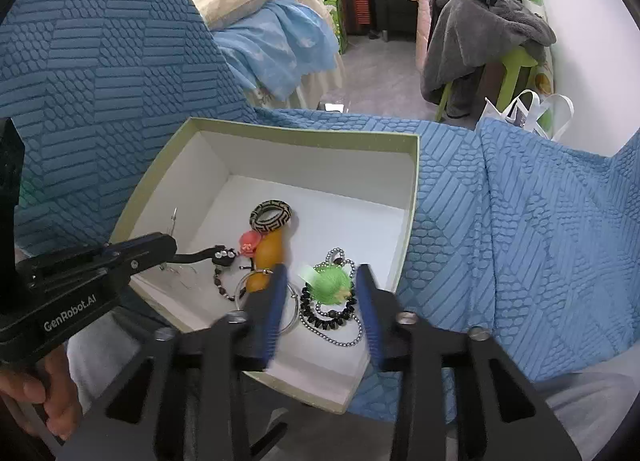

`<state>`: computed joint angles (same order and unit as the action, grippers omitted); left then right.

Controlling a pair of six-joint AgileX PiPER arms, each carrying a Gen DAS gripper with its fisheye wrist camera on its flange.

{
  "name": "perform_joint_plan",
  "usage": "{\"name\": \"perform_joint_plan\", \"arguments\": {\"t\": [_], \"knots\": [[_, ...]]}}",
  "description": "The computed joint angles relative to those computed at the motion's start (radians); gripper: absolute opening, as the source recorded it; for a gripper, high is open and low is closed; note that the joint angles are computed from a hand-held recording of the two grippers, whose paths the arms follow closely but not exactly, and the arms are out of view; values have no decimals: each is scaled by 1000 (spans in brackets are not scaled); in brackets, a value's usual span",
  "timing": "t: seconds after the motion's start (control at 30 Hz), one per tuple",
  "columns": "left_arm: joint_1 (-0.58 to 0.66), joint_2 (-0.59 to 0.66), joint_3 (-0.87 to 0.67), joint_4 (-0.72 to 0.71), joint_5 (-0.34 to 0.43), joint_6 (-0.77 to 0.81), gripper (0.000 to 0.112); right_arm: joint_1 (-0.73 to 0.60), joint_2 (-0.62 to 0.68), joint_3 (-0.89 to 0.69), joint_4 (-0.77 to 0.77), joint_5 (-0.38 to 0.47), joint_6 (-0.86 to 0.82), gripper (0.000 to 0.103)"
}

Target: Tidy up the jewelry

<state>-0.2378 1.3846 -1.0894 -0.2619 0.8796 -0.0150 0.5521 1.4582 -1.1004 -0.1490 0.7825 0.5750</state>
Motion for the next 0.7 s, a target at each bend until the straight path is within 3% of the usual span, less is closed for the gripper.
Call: {"name": "perform_joint_plan", "arguments": {"t": [0.03, 0.07, 0.1, 0.17, 0.23, 0.5, 0.7], "knots": [[-3, -6, -8, 12, 3, -11, 46, -3, -9, -2, 1, 1, -5, 57], [-9, -19, -14, 32, 0, -29, 64, -3, -23, -4, -10, 0, 4, 62], [-14, -33, -19, 52, 0, -45, 67, 0, -39, -4, -21, -5, 17, 69], [-14, -53, -47, 59, 24, -48, 67, 2, -64, -24, -37, 11, 25, 70], [-17, -72, -85, 75, 53, -59, 69, 4, -89, -61, -64, 43, 34, 78], [-63, -202, -303, 215, 191, -125, 79, 81, -214, -253, -206, 166, 75, 94], [-160, -263, -462, 358, 300, -263, 81, 304, -281, -369, -483, 315, 231, 103]]}}
